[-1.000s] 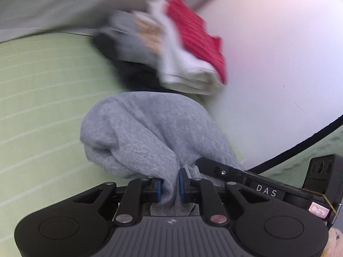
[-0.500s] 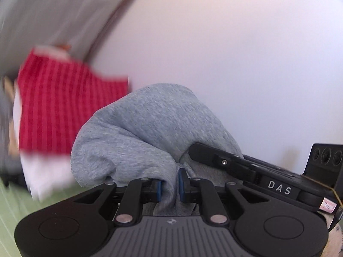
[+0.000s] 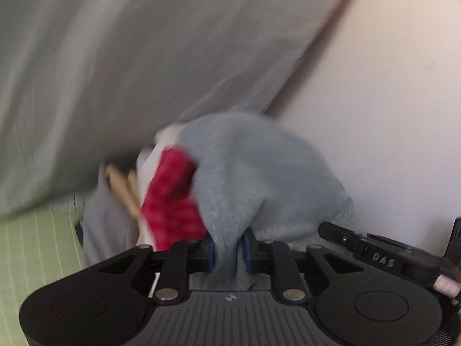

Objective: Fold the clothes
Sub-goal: 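Carry the grey bundle with both grippers onto the folded clothes stack, then open both grippers and withdraw from the clothes stack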

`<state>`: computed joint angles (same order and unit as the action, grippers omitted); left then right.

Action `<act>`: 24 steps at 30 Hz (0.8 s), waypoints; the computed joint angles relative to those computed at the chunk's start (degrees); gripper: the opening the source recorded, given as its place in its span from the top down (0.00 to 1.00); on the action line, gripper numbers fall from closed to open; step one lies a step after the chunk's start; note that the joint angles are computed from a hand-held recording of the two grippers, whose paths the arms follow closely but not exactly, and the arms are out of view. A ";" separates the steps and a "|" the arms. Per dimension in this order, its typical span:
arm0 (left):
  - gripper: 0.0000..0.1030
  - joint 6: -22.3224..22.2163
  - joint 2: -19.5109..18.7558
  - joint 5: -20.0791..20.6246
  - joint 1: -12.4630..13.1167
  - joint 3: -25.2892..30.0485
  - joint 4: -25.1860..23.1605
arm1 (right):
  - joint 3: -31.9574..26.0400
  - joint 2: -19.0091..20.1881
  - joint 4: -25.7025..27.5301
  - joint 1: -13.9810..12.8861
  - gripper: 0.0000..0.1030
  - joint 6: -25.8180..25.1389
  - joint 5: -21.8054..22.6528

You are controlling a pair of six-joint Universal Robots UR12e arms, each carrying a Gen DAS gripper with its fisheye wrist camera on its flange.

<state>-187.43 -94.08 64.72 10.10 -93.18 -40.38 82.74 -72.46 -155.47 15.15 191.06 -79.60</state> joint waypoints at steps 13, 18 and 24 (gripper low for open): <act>0.23 7.05 5.57 3.28 1.79 -7.19 6.59 | 1.47 -1.90 0.08 2.68 0.06 -2.92 -8.00; 0.15 9.79 12.40 3.39 3.93 -12.50 6.64 | 5.03 -5.26 -2.18 5.03 0.00 -0.26 -11.35; 0.00 4.34 18.16 9.10 3.45 -20.06 24.81 | 13.16 -12.11 -6.69 8.28 0.00 2.35 -14.75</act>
